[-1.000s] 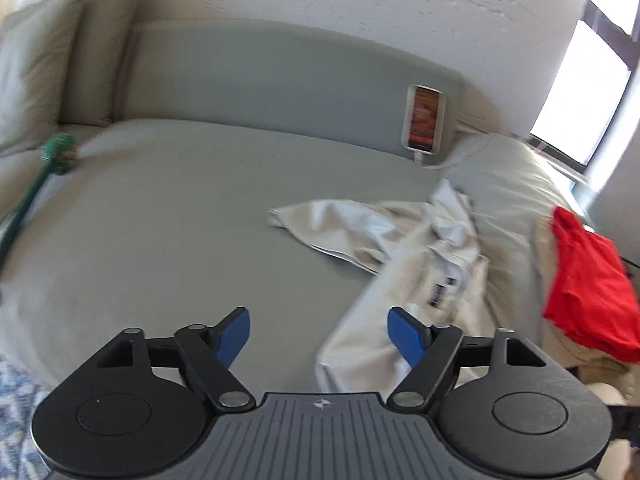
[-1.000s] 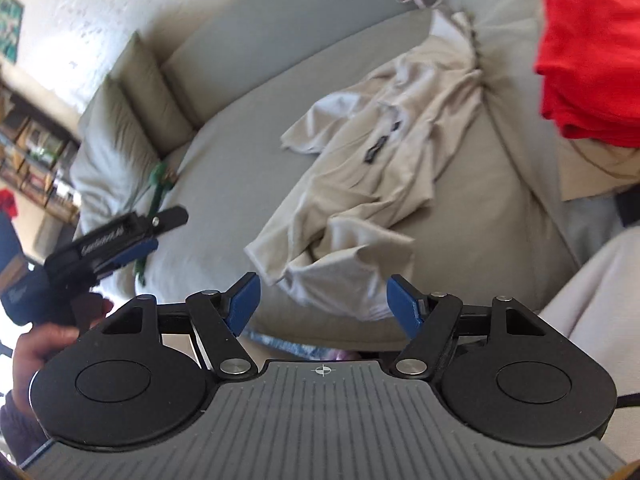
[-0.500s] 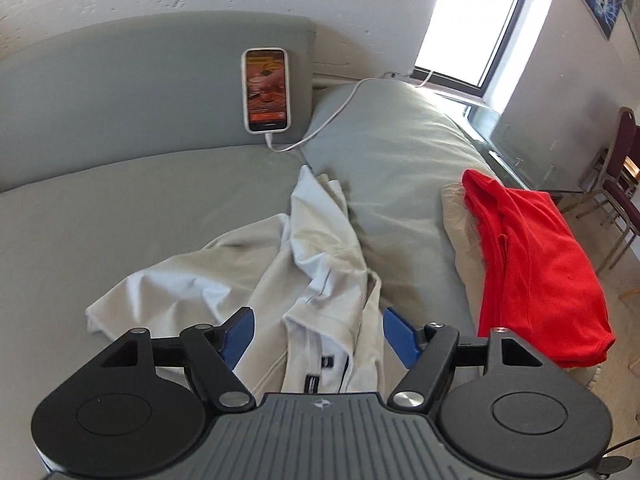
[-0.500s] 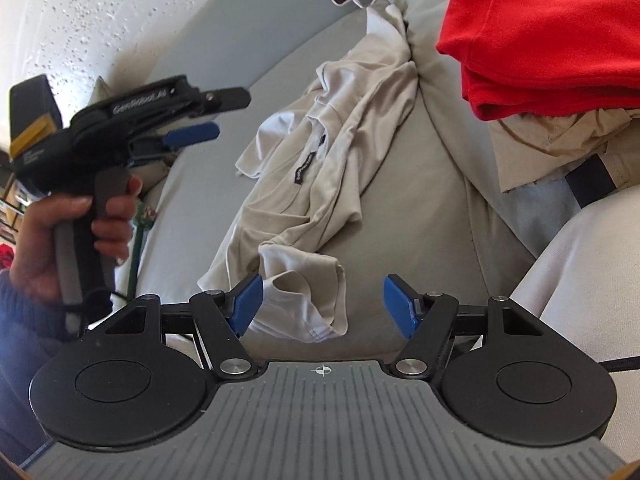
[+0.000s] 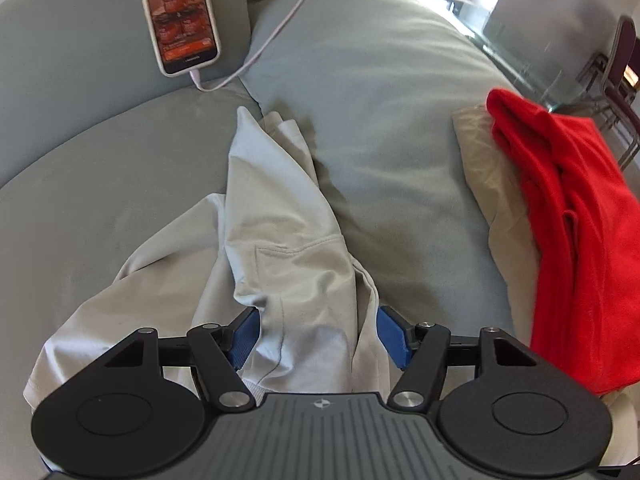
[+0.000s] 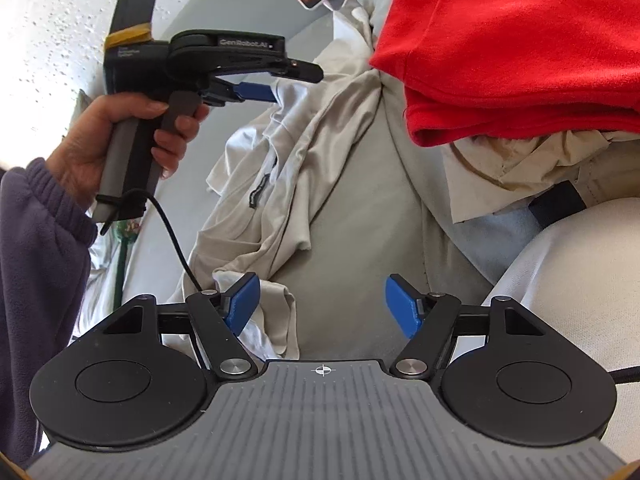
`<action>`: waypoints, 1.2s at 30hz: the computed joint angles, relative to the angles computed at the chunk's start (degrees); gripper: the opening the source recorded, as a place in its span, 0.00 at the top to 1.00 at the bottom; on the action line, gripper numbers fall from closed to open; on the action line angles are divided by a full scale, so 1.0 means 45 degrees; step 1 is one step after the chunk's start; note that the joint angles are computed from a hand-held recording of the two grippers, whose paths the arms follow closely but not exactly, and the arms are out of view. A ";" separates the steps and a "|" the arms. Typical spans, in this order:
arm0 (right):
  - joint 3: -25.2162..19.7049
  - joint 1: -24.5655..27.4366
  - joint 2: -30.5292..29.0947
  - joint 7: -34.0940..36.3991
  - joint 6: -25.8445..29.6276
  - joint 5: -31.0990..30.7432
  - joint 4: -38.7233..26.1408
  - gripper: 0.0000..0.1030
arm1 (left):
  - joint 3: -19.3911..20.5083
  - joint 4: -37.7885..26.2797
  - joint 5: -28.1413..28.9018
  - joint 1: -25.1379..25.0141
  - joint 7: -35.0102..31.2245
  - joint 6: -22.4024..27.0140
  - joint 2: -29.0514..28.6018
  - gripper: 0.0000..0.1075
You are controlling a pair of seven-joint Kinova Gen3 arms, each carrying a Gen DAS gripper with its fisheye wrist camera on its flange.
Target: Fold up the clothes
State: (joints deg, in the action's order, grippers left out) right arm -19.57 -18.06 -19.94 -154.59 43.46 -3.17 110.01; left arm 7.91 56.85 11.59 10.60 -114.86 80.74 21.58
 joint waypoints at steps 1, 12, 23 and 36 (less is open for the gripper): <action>0.0007 0.0018 0.0020 0.0041 0.0053 -0.0030 -0.0026 0.31 | -0.0089 -0.0162 -0.0302 0.0247 0.0257 0.0108 0.0113 0.51; -0.1889 0.2126 -0.0070 0.1379 0.0564 -0.1595 -0.0740 0.30 | -0.1002 0.1738 0.1602 -0.2434 0.1205 -0.1763 -0.2505 0.96; 0.0772 -0.3758 0.1150 -0.2388 -0.1468 0.1528 -0.0911 0.27 | -0.5258 0.3738 0.4852 -0.8236 0.0055 -0.0278 -0.5478 0.96; -0.3404 -0.1354 0.4420 -0.6652 0.1180 0.5803 -0.3063 0.25 | -0.6845 0.6207 0.6739 -1.0193 -0.2133 0.0767 -0.6061 0.96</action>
State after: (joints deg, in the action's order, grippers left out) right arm -34.89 -24.16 -0.05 -184.52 48.77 22.94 96.22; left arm -22.89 84.79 41.92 -35.27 -124.46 84.19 -5.70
